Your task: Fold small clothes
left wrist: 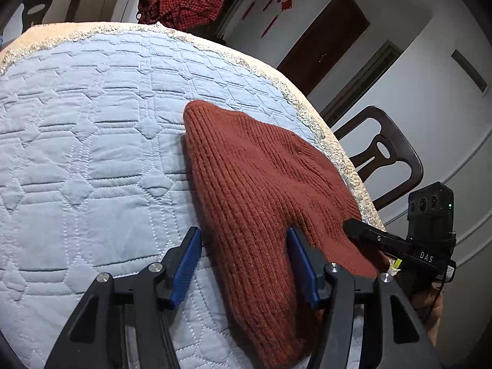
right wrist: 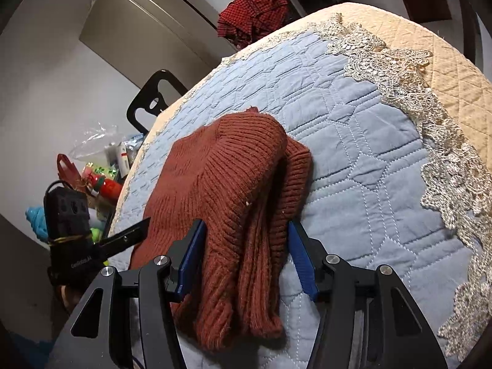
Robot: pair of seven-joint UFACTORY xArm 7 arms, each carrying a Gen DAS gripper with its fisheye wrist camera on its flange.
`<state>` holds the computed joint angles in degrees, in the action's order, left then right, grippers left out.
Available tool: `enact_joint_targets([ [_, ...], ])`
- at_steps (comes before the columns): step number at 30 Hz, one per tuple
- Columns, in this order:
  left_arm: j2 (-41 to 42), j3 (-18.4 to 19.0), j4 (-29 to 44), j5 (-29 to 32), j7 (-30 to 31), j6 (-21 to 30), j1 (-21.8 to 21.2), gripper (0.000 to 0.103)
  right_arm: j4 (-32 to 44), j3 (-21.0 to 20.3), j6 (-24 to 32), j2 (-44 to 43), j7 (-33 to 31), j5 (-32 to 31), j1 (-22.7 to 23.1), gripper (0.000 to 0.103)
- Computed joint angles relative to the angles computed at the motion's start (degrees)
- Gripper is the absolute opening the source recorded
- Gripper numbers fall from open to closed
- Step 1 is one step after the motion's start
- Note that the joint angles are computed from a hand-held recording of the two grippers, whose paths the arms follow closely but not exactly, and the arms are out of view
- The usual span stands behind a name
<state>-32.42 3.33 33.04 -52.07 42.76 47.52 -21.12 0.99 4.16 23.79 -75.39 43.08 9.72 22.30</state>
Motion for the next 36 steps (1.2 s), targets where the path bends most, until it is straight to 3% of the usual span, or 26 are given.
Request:
enact_joint_targets([
  [5,0.1,-0.4,-0.1,-0.8,0.4,-0.6,-0.4,0.062,-0.2,-1.3,-1.8,1.1,-1.1,0.3,0.1,0.045],
  [12,-1.9,-1.2,-0.6,-0.1,-0.1,-1.3,-0.9,0.041,-1.4,-1.9,-1.9,-1.8,-1.1,1.4,1.0,0.03],
  [17,-4.2,0.5,0.1,0.0,0.0,0.2,-1.6,0.036,0.1,-1.1,-3.1,-1.4,-0.9,1.3,2.0,0.027],
  [22,-5.6,2.0,0.9,0.7,1.5,0.9,-1.2,0.036,3.6,-0.6,-8.5,6.1,-1.8,1.2,4.4,0.027],
  [28,-4.8,5.5,2.9,2.0,3.4,2.3,1.7,0.036,8.8,-2.2,-19.0,20.3,-4.1,1.2,8.7,0.027],
  [32,-1.7,8.5,6.4,2.3,6.7,4.3,4.3,0.036,14.1,-5.1,-24.8,30.3,-6.9,0.9,12.9,0.027],
  [36,2.7,10.0,10.6,1.9,9.0,5.8,7.7,0.036,21.2,-11.3,-30.2,41.4,-10.0,0.7,20.4,0.027],
])
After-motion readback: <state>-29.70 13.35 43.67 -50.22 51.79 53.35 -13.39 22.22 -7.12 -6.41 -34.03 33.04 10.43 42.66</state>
